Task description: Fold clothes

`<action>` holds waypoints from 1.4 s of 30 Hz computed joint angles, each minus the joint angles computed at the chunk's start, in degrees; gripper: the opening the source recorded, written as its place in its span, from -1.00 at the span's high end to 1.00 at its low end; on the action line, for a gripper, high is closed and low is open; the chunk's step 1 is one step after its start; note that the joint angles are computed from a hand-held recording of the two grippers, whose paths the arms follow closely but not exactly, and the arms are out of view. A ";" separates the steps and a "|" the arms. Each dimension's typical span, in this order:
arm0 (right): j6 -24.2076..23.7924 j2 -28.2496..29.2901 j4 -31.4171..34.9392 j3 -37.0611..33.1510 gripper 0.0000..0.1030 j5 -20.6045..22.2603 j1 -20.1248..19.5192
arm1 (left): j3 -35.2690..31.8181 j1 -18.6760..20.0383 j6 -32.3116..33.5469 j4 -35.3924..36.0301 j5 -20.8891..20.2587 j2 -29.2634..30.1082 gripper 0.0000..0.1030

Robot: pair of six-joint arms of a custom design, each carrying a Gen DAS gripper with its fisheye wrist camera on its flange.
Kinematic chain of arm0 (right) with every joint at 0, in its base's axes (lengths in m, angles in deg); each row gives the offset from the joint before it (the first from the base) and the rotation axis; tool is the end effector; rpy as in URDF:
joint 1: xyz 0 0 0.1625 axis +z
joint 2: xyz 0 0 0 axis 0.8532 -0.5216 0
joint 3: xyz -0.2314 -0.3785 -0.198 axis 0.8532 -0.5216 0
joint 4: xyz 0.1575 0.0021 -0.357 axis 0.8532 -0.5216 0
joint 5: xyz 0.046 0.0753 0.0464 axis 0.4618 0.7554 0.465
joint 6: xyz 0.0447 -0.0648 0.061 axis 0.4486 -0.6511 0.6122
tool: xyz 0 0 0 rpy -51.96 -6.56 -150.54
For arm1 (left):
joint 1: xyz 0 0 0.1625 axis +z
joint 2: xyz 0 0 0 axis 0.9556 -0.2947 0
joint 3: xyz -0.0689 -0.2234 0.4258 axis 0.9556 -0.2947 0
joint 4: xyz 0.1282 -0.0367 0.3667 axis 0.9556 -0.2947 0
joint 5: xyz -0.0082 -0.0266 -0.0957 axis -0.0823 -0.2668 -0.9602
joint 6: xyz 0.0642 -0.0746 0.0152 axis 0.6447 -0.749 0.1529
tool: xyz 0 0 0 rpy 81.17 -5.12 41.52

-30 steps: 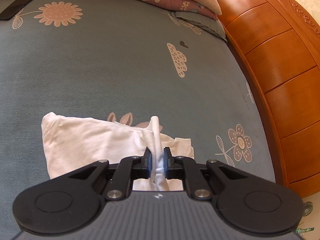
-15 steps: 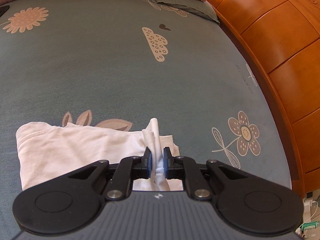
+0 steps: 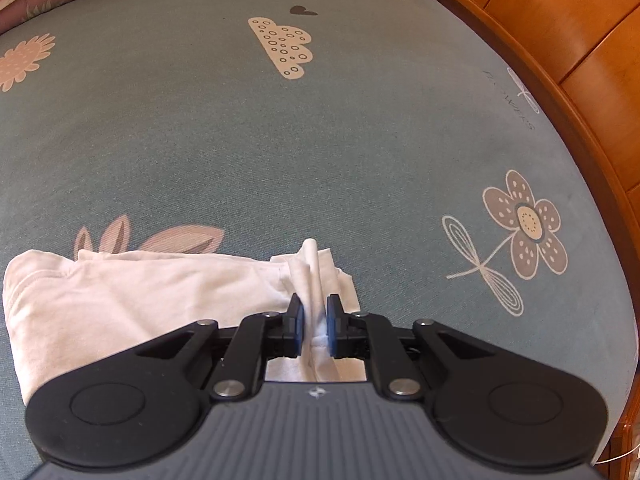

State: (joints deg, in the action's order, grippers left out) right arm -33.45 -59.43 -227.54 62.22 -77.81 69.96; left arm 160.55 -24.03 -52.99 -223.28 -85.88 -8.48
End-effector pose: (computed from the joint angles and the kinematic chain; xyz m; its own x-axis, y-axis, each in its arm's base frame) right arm 0.3220 -0.2743 0.0393 -0.8710 -0.2430 0.4270 -0.4205 0.8181 -0.3923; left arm -0.1429 -0.4577 0.2118 -0.8497 0.0284 -0.5265 0.2185 0.9277 -0.3026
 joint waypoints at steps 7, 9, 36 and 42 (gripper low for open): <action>3.20 -0.83 -2.00 2.92 0.53 3.24 -3.64 | 0.39 0.00 0.21 -2.01 0.03 0.73 0.68; 4.13 -0.85 -3.08 3.73 0.53 4.09 -4.58 | 1.15 0.37 1.60 -5.96 -1.44 0.71 0.66; 7.55 -3.46 -1.50 5.14 0.84 3.33 -7.16 | 16.63 -9.89 -2.25 10.93 -1.01 -27.01 0.42; 11.20 -6.03 5.92 4.15 0.70 -1.31 -4.18 | 17.32 -12.05 -4.24 17.30 -0.90 -32.05 0.38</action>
State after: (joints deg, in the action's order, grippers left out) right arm -22.25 -65.45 -221.61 66.36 -79.12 65.78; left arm 177.86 -36.07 -57.23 -205.99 -86.77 -40.53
